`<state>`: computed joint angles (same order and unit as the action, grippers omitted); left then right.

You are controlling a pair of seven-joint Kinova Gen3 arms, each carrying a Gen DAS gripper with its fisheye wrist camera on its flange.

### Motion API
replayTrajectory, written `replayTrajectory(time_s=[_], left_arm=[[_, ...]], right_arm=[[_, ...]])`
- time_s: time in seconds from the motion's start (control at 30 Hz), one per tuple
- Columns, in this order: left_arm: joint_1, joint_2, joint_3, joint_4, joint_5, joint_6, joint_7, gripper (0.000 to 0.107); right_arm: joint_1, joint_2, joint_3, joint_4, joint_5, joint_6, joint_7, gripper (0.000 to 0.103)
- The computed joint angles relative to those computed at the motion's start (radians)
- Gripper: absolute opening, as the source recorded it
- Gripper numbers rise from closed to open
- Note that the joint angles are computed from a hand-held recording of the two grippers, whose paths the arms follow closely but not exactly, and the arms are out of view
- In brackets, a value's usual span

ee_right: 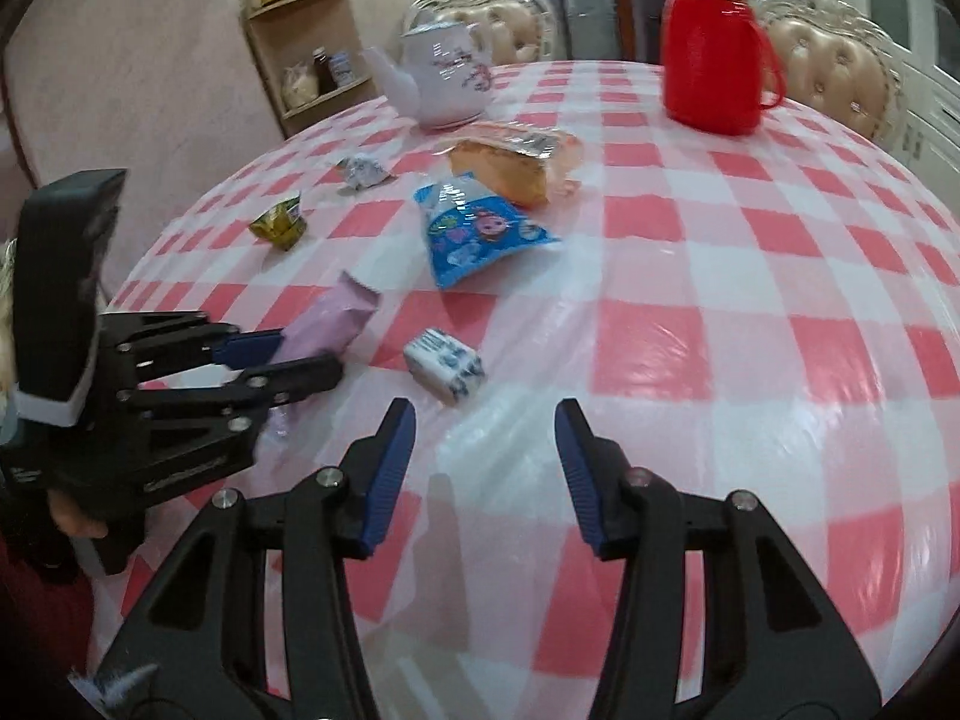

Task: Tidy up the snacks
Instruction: 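Grasp the pink bar with the left tool while the right grasps the white carton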

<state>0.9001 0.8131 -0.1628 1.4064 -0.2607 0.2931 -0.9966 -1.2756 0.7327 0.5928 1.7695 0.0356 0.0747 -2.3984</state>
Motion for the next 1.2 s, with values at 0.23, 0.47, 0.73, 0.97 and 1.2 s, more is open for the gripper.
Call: replayTrajectory(time_s=[0.23, 0.47, 0.73, 0.97, 1.2], left_arm=[[0.023, -0.090, -0.052, 0.159, 0.047, -0.115, 0.054, 0.025], [-0.003, -0.098, -0.049, 0.177, 0.095, -0.135, 0.039, 0.025], [0.002, -0.085, -0.072, 0.173, 0.119, -0.128, 0.039, 0.025], [0.016, -0.091, -0.094, 0.189, 0.132, -0.148, 0.053, 0.025], [0.055, -0.119, -0.141, 0.262, 0.192, -0.219, 0.085, 0.025]], right_arm=[[0.138, 0.035, -0.142, -0.165, 0.123, 0.161, 0.059, 0.052], [0.208, 0.058, -0.235, -0.257, 0.240, 0.236, 0.069, 0.045], [0.110, 0.066, -0.182, -0.248, 0.369, 0.279, -0.071, 0.036], [0.051, 0.046, -0.159, -0.223, 0.448, 0.274, -0.223, 0.036], [0.007, 0.034, -0.162, -0.218, 0.516, 0.256, -0.344, 0.035]])
